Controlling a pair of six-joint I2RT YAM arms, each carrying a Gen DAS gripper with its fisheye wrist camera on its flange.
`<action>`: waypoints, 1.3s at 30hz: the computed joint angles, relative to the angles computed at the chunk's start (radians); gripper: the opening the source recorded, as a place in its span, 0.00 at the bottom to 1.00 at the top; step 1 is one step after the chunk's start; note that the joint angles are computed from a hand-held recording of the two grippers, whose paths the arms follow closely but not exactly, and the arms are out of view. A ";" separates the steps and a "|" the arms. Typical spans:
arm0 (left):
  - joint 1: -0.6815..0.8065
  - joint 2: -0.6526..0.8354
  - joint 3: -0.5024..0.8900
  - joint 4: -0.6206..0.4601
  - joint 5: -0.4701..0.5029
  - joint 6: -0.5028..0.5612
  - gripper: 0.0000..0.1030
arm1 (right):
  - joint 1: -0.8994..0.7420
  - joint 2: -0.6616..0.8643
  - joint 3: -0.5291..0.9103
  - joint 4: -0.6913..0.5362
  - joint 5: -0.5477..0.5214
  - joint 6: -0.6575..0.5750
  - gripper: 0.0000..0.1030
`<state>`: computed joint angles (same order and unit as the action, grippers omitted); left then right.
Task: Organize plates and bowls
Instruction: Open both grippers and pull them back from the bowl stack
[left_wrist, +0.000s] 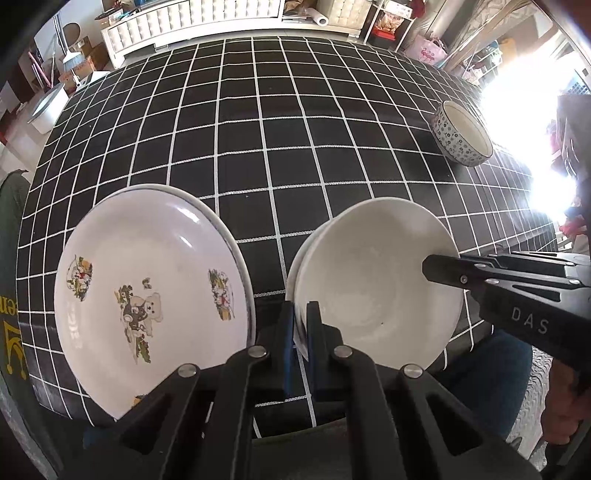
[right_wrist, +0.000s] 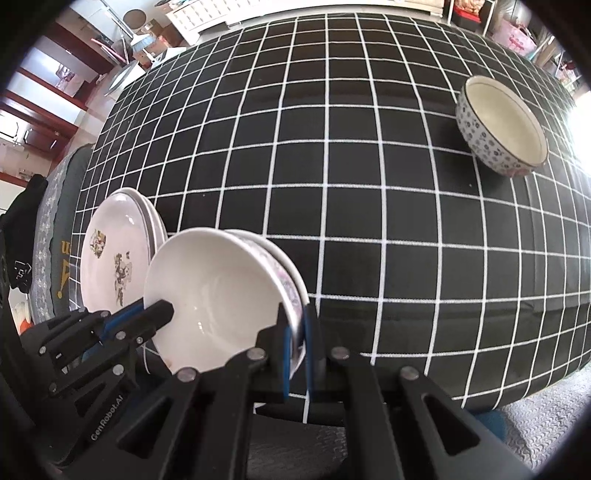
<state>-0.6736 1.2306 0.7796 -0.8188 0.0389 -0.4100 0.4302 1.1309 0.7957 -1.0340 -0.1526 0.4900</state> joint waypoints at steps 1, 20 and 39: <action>0.005 0.003 0.000 0.003 0.007 0.001 0.05 | 0.007 0.001 0.001 0.001 0.007 0.002 0.09; -0.032 -0.079 0.003 -0.027 -0.031 -0.010 0.07 | 0.139 -0.017 0.035 -0.036 0.160 0.057 0.09; -0.237 -0.045 0.263 -0.122 -0.220 -0.066 0.34 | -0.174 -0.277 0.170 -0.170 0.113 -0.176 0.70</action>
<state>-0.9106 1.1858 1.0428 -0.9408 -0.1813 -0.4757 0.2561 0.8536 0.9656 -1.2035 -0.0399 0.3142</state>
